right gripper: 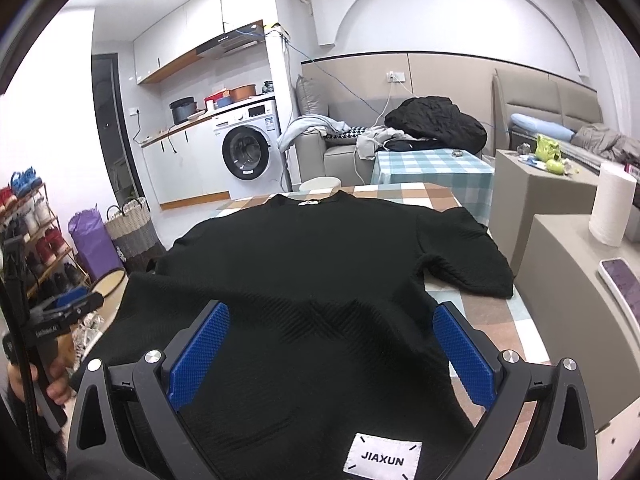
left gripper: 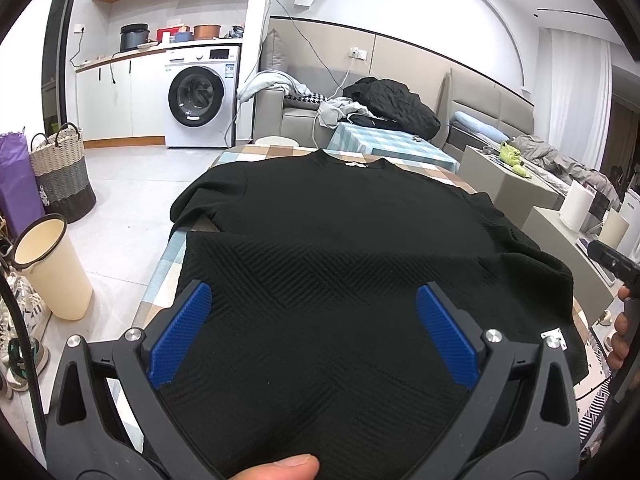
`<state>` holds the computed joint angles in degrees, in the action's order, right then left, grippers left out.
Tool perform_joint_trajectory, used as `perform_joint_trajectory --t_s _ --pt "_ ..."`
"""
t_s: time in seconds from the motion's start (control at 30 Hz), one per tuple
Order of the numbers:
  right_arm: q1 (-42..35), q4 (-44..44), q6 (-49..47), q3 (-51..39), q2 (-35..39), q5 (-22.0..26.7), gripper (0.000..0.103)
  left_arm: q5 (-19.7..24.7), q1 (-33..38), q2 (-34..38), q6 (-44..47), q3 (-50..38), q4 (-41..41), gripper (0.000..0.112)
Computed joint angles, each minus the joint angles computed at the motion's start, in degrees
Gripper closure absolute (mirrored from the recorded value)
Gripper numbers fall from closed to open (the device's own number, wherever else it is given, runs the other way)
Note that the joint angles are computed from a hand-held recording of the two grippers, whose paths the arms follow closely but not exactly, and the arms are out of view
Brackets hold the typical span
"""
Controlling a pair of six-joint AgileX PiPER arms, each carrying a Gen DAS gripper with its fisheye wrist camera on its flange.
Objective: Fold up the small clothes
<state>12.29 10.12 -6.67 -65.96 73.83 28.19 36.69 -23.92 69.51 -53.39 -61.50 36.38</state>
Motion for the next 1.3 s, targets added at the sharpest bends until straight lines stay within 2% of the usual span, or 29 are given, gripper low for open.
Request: perform_joint_trajectory --t_s 0.1,0.27,0.43,0.7,0.87,1.0,1.1,1.3 --pt "0.16 0.80 -0.25 -1.24 0.78 2.16 0.000 0.10 0.62 0.72 2.41 -1.49 -1.73 0.010" --pt "-2.08 6.84 -4.66 -3.18 2.82 4.45 0.000 0.27 2.36 1.72 6.45 -3.86 -4.91 0.010" --pt "-5.08 7.18 -1.23 -5.41 4.52 4.23 0.000 0.83 4.35 3.69 9.88 -6.38 -7.20 0.010" --pt "-14.54 12.11 2.33 -16.70 13.87 12.51 0.000 -0.71 8.51 10.07 13.95 -12.28 -11.44 0.010" --pt "-21.12 19.05 1.56 -25.22 22.55 19.70 0.014 -2.40 11.66 15.04 19.50 -16.18 -18.56 0.011" --pt "-25.07 23.26 2.78 -31.74 30.05 23.80 0.019 -2.35 13.49 19.63 24.50 -19.98 -23.21 0.025" --pt "-27.34 23.41 6.70 -38.21 36.37 26.47 0.030 -2.15 13.89 22.54 25.45 -22.60 -23.36 0.025" --pt "-29.04 18.39 13.94 -49.40 45.23 29.58 0.042 -1.45 14.00 26.46 26.17 -26.70 -22.72 0.025"
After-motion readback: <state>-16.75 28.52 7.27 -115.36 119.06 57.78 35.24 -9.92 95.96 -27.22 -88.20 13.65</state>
